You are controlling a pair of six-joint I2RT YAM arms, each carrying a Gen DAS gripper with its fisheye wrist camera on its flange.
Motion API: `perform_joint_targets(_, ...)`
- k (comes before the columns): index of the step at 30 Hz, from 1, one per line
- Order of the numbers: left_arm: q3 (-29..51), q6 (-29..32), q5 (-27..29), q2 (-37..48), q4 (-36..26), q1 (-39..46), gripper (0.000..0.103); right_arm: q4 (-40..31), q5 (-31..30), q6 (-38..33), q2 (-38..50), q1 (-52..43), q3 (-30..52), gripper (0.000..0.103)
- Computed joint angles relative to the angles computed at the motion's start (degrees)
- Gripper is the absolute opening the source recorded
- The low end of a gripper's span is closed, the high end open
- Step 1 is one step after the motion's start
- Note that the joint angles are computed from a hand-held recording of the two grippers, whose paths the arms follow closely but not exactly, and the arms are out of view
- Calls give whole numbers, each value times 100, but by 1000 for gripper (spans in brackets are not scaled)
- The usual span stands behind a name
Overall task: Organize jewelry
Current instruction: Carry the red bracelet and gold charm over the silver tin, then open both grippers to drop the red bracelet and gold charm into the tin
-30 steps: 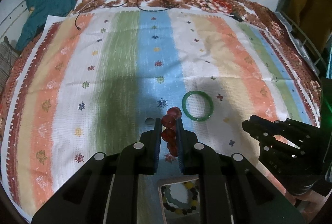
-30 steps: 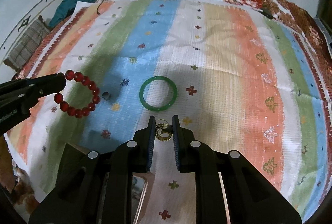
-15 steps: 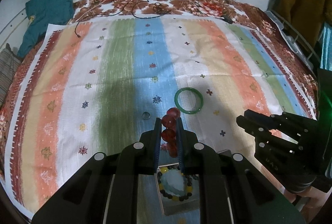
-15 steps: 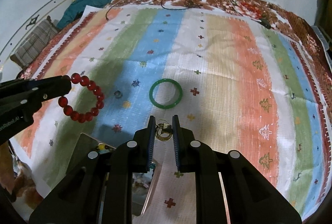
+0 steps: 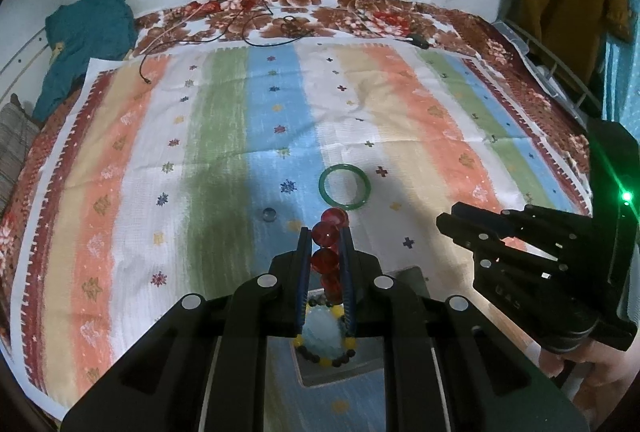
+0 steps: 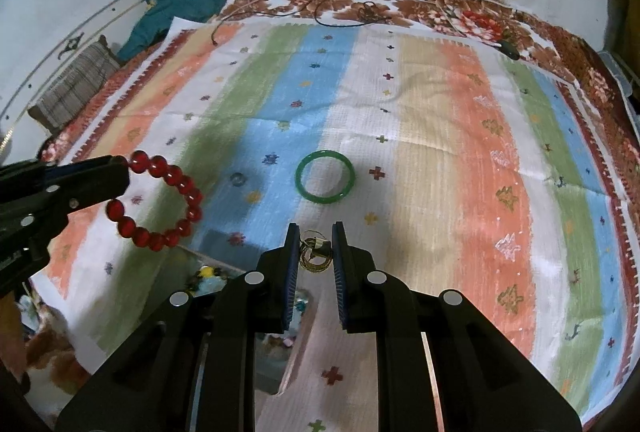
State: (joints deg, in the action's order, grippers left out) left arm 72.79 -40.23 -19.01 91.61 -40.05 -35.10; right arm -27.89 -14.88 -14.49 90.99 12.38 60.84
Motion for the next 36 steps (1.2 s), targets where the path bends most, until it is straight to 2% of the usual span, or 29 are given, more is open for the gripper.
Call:
perform_joint_targets(11,-303,-233,-156,-353,-56,-360,13,-1,-51,-147,-560,72,-465,17)
perform_joint_targets(32,-627,-810,-468,-797,-226,-949,13,-121,-234,-295,-1030,170,-946,17)
perform_joint_targets(34,-625,-844,-399,-771,-225,-935,14,-206,-258,-317,-972,188,-902,21)
perform_joint_targets(35,-623,-898,-418,-775,-242,-916,16,-220,-237,-304,-965,198,-899,31)
perform_joint_targets(36,-605,-970,-473,-777,-306,-896,28,-194,-188,-278,-974,203,-914,40)
